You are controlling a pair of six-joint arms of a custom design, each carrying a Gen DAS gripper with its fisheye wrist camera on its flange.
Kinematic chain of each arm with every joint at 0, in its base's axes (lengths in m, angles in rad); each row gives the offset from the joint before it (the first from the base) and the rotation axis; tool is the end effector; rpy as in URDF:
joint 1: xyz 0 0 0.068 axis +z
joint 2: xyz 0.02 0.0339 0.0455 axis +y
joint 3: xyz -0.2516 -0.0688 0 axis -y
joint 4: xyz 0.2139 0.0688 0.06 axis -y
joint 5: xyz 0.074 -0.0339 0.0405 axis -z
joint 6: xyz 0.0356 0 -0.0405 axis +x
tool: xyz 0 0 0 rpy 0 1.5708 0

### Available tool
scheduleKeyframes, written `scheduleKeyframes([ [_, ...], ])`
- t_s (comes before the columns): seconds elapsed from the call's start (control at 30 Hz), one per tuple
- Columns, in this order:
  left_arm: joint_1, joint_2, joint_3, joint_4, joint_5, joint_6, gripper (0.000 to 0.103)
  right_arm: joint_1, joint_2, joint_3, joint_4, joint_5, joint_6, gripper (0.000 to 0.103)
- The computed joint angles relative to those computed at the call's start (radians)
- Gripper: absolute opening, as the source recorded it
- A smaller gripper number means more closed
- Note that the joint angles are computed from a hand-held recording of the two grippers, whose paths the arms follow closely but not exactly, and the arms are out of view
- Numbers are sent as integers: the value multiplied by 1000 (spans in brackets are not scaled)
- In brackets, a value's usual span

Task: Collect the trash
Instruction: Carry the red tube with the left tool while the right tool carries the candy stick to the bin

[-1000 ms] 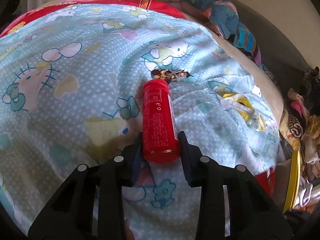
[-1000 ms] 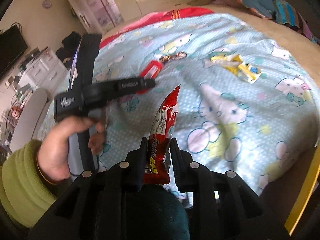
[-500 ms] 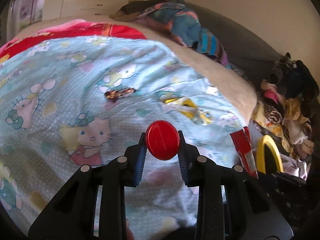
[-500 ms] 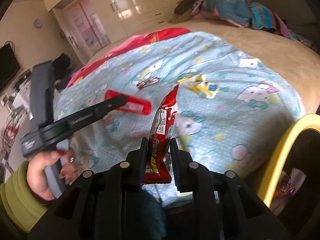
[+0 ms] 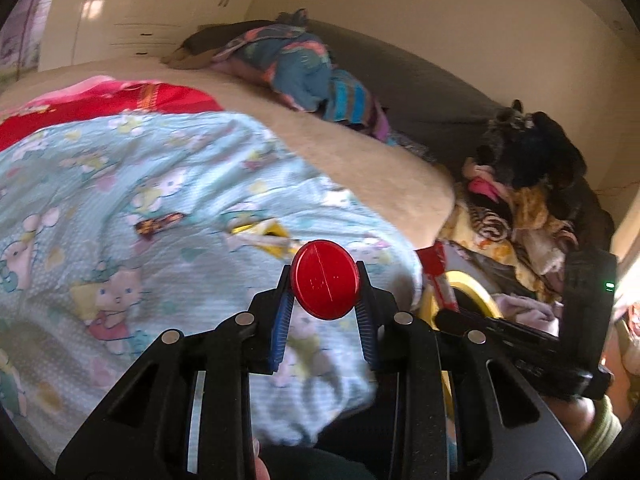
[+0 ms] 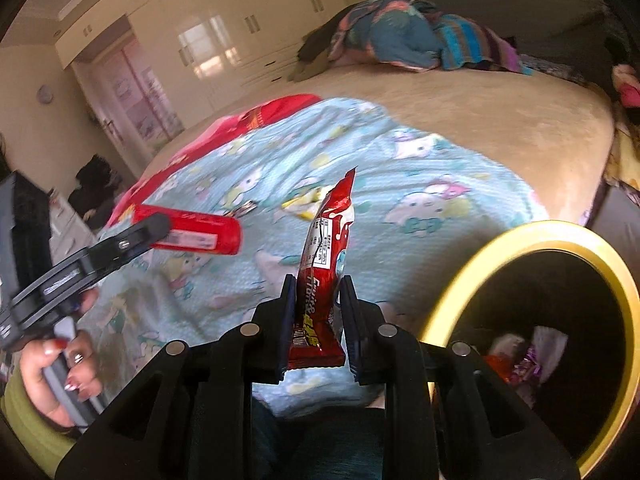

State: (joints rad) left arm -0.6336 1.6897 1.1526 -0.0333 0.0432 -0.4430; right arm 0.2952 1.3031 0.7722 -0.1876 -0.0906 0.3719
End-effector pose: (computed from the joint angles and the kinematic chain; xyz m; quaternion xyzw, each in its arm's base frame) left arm 0.2864 -0.2123 0.2463 0.0938 0.8723 -0.2621 0.4020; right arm 0.2389 0.0760 0.2275 0.0162 0.9097 0.1742 0.3767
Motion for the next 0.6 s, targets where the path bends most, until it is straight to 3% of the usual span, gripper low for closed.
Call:
scheduleKeyframes([
  [0.6, -189, 104, 181, -66, 12, 54, 23, -337, -158, -102, -34, -106, -52, 21],
])
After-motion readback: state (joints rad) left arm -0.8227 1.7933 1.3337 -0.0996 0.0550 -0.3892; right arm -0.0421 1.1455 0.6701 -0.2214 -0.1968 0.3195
